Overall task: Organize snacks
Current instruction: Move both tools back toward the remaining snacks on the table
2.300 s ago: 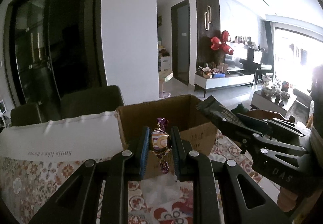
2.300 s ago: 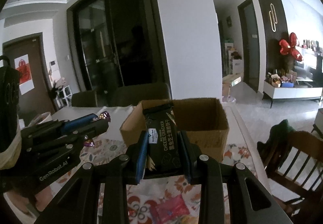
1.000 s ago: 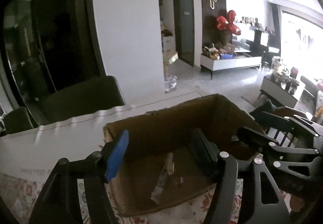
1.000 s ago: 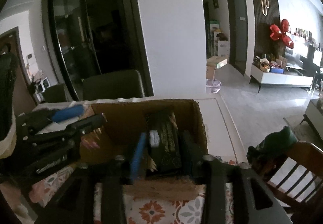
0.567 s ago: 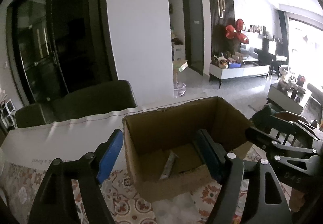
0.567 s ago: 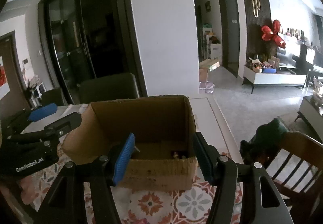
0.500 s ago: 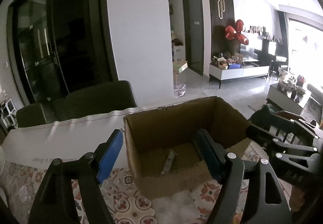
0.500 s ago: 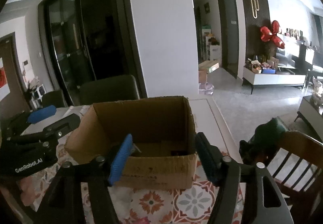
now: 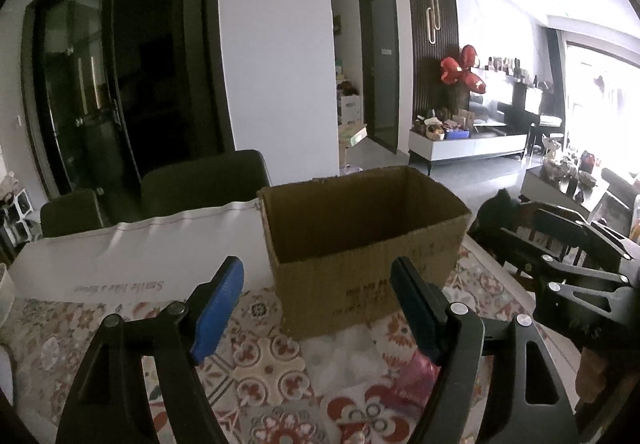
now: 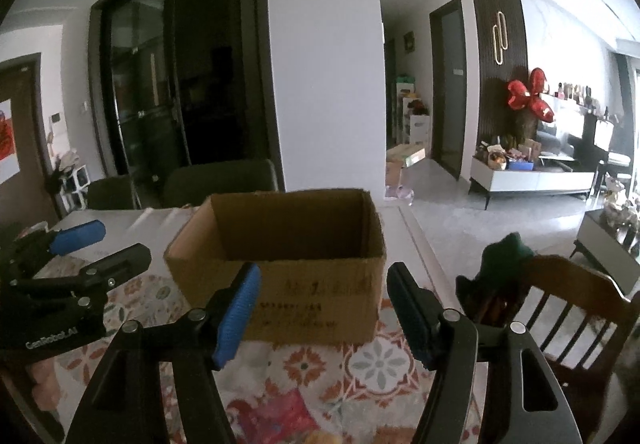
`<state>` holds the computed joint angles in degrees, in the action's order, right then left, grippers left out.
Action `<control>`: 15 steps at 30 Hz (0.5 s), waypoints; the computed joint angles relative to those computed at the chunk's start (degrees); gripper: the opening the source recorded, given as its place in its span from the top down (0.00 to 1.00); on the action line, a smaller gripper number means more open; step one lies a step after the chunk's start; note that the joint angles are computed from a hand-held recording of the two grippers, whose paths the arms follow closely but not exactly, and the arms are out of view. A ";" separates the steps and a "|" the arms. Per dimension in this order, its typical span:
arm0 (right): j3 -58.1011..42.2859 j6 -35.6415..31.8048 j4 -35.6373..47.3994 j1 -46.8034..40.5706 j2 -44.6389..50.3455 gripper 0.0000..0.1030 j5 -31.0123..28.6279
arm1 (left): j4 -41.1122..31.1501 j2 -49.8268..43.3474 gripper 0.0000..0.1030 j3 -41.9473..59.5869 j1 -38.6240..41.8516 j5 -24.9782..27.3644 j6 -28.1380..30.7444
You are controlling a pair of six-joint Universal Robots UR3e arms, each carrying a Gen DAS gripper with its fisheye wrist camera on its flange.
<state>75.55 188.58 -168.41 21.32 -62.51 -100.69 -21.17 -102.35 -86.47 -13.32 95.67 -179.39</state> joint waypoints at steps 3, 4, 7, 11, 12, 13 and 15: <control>3.75 0.56 -1.73 0.78 -1.84 0.35 -0.10 | 2.00 3.26 0.26 -4.87 -0.37 0.85 0.20; 4.95 0.75 -2.36 1.06 -2.41 0.35 -0.25 | 2.76 4.25 0.26 -6.60 -0.62 1.35 0.20; 9.30 1.11 -4.53 1.90 -4.60 0.35 -0.76 | 3.68 7.65 0.26 -11.46 -0.69 1.42 0.67; 13.53 0.82 -6.82 3.60 -6.47 0.35 -2.71 | 5.41 10.83 0.26 -16.91 -1.21 2.38 0.86; 14.43 0.59 -7.34 4.11 -6.80 0.35 -3.34 | 5.72 11.56 0.26 -18.13 -1.18 2.32 0.75; 15.18 0.54 -7.82 4.54 -7.06 0.35 -3.96 | 5.99 12.02 0.26 -19.05 -1.03 2.21 0.77; 16.85 0.65 -8.88 5.48 -7.57 0.35 -5.43 | 6.40 13.35 0.26 -21.34 -1.70 3.09 0.13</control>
<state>92.40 189.23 -177.29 26.80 -70.08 -106.12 -14.77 -88.99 -107.81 -15.02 98.76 -179.26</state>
